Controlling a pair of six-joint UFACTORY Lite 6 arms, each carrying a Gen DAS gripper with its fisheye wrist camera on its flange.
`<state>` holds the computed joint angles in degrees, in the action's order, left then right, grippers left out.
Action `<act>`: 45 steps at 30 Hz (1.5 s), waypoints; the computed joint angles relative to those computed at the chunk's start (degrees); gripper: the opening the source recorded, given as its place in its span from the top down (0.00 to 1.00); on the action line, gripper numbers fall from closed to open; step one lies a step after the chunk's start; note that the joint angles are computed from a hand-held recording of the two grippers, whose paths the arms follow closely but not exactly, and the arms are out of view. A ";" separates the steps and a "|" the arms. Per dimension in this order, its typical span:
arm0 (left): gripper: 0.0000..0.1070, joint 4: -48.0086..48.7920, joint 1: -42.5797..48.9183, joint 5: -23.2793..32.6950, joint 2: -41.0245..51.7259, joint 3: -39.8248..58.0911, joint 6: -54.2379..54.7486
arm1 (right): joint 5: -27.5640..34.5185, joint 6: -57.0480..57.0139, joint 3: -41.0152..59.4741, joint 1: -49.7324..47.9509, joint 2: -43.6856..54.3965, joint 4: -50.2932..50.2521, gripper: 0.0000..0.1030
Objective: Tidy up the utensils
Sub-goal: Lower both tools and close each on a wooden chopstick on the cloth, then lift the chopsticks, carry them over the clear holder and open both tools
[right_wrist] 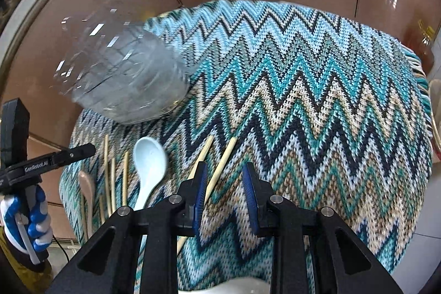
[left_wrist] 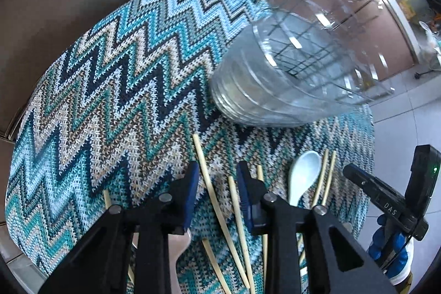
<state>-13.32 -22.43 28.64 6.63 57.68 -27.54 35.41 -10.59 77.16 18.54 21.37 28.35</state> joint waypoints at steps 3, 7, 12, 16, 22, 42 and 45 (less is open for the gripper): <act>0.78 -1.01 0.88 0.28 2.15 1.06 0.97 | 1.54 1.89 4.55 0.04 4.07 -1.22 0.73; 0.83 -1.60 2.26 0.61 4.63 2.21 1.55 | 3.42 5.45 11.20 1.48 10.60 -3.67 0.76; 0.86 -1.74 2.23 0.55 8.75 4.98 1.96 | 4.14 9.41 14.90 2.73 13.96 -7.48 0.80; 0.88 0.28 1.11 0.03 12.29 7.61 -0.96 | 4.02 12.24 16.73 4.21 15.63 -9.78 0.81; 0.94 6.37 -1.33 -1.15 14.47 9.47 -8.07 | 0.86 17.13 17.70 6.92 17.85 -12.38 0.88; 0.96 45.30 -15.29 3.19 -26.13 -4.49 -45.77 | -14.44 1.33 -11.00 5.99 -22.92 -4.03 0.95; 0.96 51.71 -17.19 5.78 -28.15 0.20 -49.47 | -15.69 1.51 -7.86 7.73 -26.88 -4.97 0.95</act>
<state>38.39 -39.62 34.42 -21.52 57.88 -77.01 19.73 -9.08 69.29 26.26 -5.51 23.38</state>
